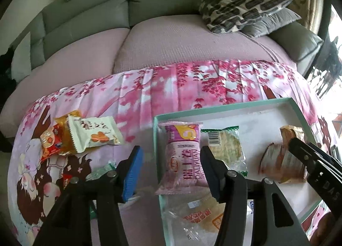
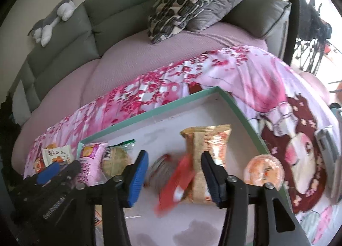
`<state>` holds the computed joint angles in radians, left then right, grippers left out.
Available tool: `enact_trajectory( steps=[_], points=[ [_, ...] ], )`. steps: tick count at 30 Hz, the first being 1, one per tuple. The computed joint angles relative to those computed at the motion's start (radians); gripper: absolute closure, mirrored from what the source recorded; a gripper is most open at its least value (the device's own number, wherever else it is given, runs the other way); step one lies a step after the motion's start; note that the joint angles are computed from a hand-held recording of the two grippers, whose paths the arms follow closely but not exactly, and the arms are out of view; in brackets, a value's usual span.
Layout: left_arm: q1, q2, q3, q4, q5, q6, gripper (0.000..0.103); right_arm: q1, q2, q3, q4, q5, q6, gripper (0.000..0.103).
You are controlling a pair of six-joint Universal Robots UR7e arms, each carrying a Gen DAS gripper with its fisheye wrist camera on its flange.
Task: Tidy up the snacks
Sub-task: 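Open the left gripper to drop the pink pack while the right gripper releases the red pack in the tray, then move both open grippers from the tray back toward the snack pile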
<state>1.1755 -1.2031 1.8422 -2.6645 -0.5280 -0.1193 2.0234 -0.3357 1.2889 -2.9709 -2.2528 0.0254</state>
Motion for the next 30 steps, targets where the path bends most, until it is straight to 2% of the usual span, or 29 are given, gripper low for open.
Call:
enact_trajectory(
  steps=[1, 3, 9, 12, 16, 23, 27, 30],
  points=[
    [-0.002, -0.003, 0.001, 0.005, 0.019, -0.018, 0.031, 0.003, -0.002, 0.001, -0.004, -0.009, -0.005, 0.041],
    [-0.003, -0.008, 0.006, -0.001, 0.039, -0.032, 0.024, 0.006, -0.007, 0.003, -0.003, -0.018, -0.009, 0.04],
    [-0.002, -0.023, 0.01, 0.052, 0.092, -0.113, 0.022, 0.011, -0.009, -0.003, 0.04, -0.051, 0.0, 0.028],
    [0.01, -0.033, 0.006, 0.113, 0.104, -0.201, 0.016, 0.012, -0.005, -0.007, 0.056, -0.069, 0.001, 0.018],
    [0.019, -0.04, 0.006, 0.169, 0.142, -0.291, 0.014, 0.014, -0.003, -0.005, 0.044, -0.087, -0.013, 0.0],
    [0.027, -0.051, 0.022, 0.176, 0.167, -0.394, 0.009, 0.016, 0.0, -0.009, 0.048, -0.1, -0.045, 0.0],
    [0.028, -0.047, 0.024, 0.184, 0.181, -0.422, 0.002, 0.022, 0.006, -0.011, 0.015, -0.116, -0.088, 0.0],
    [0.028, -0.044, 0.031, 0.163, 0.188, -0.425, 0.002, 0.026, 0.005, -0.006, -0.017, -0.112, -0.114, 0.0]
  ],
)
